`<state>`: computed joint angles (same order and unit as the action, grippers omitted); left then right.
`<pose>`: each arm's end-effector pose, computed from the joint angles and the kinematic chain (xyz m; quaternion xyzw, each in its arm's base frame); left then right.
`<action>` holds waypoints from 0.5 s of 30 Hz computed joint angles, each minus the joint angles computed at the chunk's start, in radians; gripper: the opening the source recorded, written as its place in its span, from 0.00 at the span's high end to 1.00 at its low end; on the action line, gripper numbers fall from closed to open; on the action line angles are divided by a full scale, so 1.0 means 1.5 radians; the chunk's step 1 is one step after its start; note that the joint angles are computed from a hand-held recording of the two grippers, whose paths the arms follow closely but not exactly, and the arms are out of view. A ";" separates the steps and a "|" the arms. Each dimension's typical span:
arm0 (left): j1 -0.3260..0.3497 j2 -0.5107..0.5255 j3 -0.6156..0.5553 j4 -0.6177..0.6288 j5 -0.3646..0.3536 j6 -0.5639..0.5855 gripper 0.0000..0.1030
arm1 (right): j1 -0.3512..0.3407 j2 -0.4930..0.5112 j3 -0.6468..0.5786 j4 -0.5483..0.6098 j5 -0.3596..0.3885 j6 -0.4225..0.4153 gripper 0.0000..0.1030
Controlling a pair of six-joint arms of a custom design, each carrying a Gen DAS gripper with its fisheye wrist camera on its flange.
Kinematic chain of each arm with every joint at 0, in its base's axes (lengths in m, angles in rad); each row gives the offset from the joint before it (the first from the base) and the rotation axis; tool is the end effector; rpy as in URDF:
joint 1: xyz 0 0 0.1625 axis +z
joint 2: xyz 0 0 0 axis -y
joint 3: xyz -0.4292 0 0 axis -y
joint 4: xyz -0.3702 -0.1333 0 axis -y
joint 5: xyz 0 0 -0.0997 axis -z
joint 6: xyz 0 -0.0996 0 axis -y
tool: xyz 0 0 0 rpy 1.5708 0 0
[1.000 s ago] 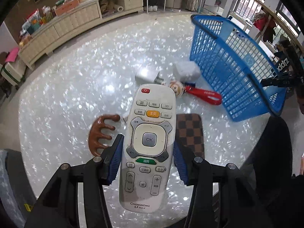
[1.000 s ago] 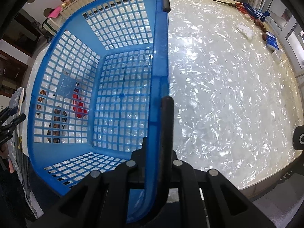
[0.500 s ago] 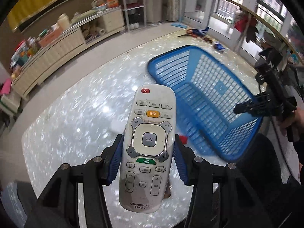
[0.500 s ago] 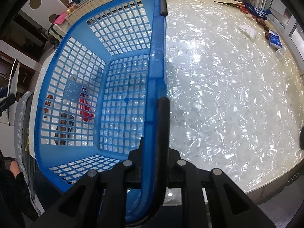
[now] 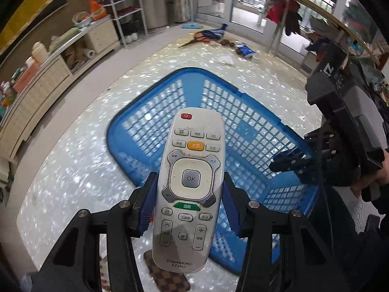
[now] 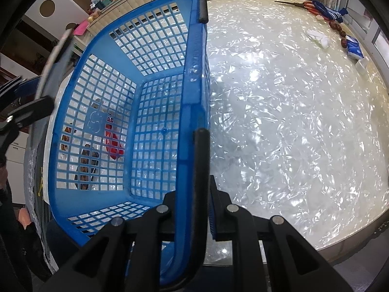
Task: Organize rigid objects
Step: 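Carry the remote into the basket and open the left gripper while the right gripper holds the basket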
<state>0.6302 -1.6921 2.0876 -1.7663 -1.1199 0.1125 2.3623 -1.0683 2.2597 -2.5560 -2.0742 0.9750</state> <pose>-0.1945 -0.3606 0.3383 0.5067 0.8272 -0.0004 0.2428 0.3612 -0.2370 0.0890 -0.0627 -0.9616 0.1282 0.2342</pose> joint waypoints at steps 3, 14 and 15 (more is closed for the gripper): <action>0.002 0.022 0.010 -0.016 -0.003 0.008 0.47 | -0.001 -0.004 0.009 -0.017 0.003 0.001 0.85; 0.041 0.104 0.021 -0.075 -0.010 0.045 0.48 | -0.001 -0.009 0.023 -0.040 0.002 0.002 0.84; 0.045 0.111 0.023 -0.080 -0.006 0.044 0.48 | -0.001 -0.010 0.024 -0.043 0.002 0.001 0.84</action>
<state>0.6982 -1.5253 2.1222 -1.8866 -1.1290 0.1791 2.3604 -1.0834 2.2964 -2.6200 -2.0712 0.9759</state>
